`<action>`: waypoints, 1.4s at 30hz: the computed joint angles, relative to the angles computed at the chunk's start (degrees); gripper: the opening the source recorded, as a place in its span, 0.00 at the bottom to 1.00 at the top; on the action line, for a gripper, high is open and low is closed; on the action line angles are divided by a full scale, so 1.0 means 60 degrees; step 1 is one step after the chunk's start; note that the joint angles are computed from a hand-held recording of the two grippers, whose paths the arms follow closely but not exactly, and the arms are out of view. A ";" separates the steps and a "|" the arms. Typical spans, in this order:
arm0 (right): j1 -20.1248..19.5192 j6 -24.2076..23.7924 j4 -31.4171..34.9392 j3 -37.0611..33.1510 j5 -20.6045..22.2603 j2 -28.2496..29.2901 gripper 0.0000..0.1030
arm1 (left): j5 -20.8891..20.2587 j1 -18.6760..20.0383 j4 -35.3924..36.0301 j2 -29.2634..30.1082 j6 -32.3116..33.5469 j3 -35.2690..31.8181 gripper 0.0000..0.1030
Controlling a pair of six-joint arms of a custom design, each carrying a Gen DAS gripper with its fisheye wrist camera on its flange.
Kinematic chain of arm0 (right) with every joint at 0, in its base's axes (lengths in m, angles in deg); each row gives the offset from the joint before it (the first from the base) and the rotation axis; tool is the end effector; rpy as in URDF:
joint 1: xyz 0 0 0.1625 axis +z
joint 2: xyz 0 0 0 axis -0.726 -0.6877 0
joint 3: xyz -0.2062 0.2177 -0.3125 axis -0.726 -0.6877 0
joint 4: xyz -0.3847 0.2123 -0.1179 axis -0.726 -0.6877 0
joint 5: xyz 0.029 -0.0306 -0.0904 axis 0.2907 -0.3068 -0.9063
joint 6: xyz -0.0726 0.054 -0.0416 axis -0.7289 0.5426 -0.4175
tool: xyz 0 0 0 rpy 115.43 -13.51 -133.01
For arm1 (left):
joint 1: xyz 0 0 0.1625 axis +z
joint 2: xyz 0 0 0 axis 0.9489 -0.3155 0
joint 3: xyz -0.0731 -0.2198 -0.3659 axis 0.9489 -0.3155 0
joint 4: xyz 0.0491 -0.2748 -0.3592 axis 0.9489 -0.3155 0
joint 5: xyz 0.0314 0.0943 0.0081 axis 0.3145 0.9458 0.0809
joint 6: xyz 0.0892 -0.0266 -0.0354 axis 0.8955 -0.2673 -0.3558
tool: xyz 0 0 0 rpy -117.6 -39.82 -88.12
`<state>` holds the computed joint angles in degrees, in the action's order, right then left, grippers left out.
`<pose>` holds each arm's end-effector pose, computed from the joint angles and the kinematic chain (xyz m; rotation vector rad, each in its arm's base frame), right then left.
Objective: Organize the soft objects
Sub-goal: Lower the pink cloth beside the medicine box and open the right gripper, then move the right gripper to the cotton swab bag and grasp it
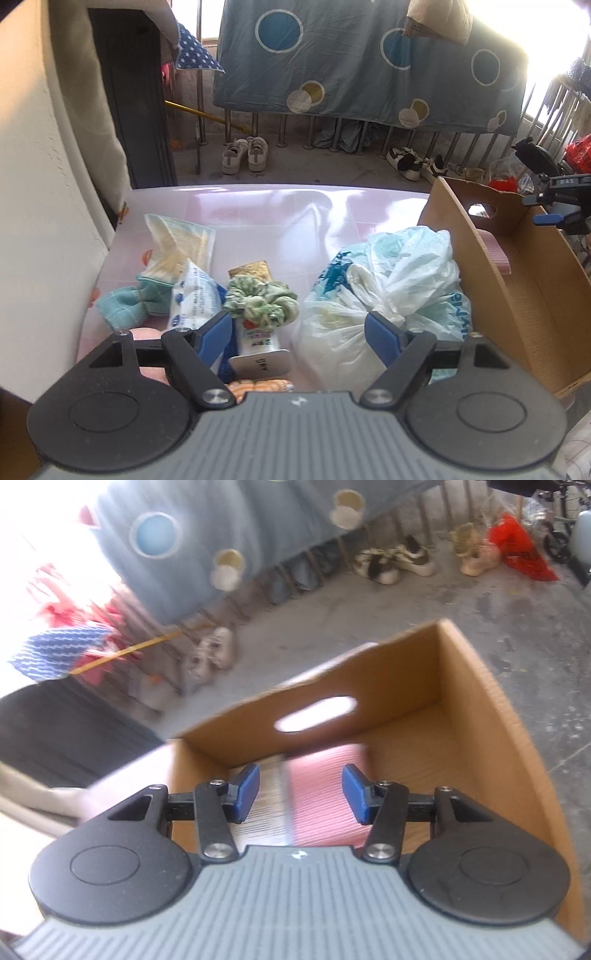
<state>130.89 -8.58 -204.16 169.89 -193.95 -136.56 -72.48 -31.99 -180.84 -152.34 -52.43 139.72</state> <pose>0.0531 -0.4214 0.2981 -0.4271 -2.4111 1.2742 -0.1783 -0.4010 0.2353 0.8080 2.4395 -0.6252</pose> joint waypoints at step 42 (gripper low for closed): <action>0.1417 0.3801 0.3498 -0.7965 0.4250 0.9548 0.47 | 0.2243 0.3590 0.0095 0.5210 0.1230 -0.4564 0.64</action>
